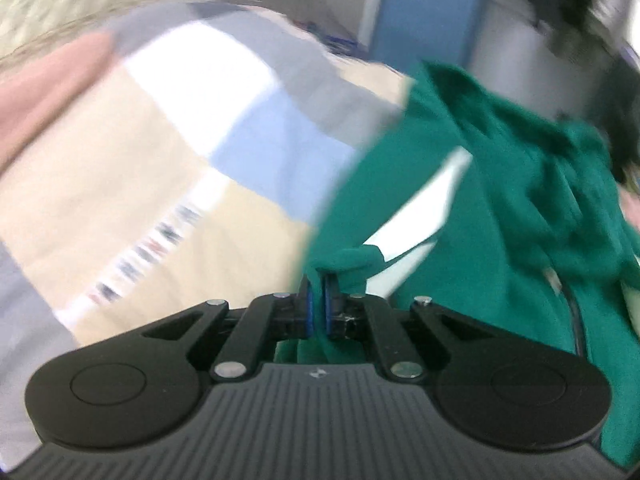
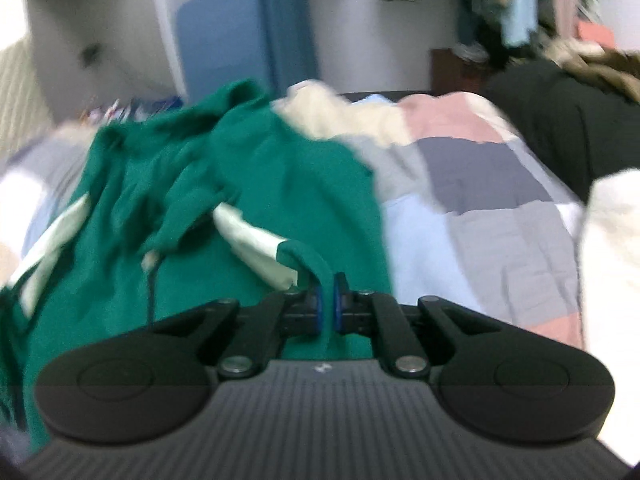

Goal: Fold large clothes
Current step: 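Grasp the hoodie hem with the right gripper while the left gripper grasps the lettered side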

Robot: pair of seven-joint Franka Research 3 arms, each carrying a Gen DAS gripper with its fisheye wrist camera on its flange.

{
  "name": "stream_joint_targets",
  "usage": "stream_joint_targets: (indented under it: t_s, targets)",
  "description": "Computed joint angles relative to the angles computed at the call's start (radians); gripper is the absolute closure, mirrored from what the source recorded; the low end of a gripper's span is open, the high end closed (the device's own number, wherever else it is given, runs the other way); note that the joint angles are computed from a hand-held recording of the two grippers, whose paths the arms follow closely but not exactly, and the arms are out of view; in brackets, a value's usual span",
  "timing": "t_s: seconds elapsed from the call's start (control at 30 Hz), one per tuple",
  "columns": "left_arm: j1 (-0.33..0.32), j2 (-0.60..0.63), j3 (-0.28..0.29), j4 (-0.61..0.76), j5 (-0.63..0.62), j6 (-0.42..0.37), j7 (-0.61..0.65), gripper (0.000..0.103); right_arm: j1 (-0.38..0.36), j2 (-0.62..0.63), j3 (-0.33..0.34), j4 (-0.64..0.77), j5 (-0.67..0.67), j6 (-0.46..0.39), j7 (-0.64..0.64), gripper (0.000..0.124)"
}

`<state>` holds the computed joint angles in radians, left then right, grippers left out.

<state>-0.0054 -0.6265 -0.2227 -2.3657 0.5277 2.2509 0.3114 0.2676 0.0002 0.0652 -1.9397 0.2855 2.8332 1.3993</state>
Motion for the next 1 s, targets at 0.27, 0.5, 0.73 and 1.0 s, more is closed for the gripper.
stream_joint_targets:
  t_s: [0.27, 0.5, 0.73, 1.0]
  targets:
    - [0.099, -0.018, 0.054, 0.006, 0.074, -0.08, 0.049, 0.098, -0.033, 0.188, -0.079, 0.285, -0.208, -0.02, 0.141, 0.116]
    - [0.16, 0.032, 0.085, -0.021, 0.083, -0.086, 0.012, 0.097, -0.035, 0.437, -0.171, 0.589, -0.346, -0.031, 0.215, 0.116]
    - [0.174, 0.1, 0.139, -0.011, 0.027, -0.053, 0.055, 0.097, -0.027, 0.6, -0.215, 0.685, -0.352, 0.054, 0.202, 0.116]
    - [0.177, 0.1, 0.115, 0.028, 0.013, -0.101, 0.079, 0.095, -0.018, 0.663, -0.233, 0.711, -0.354, -0.011, 0.247, 0.113]
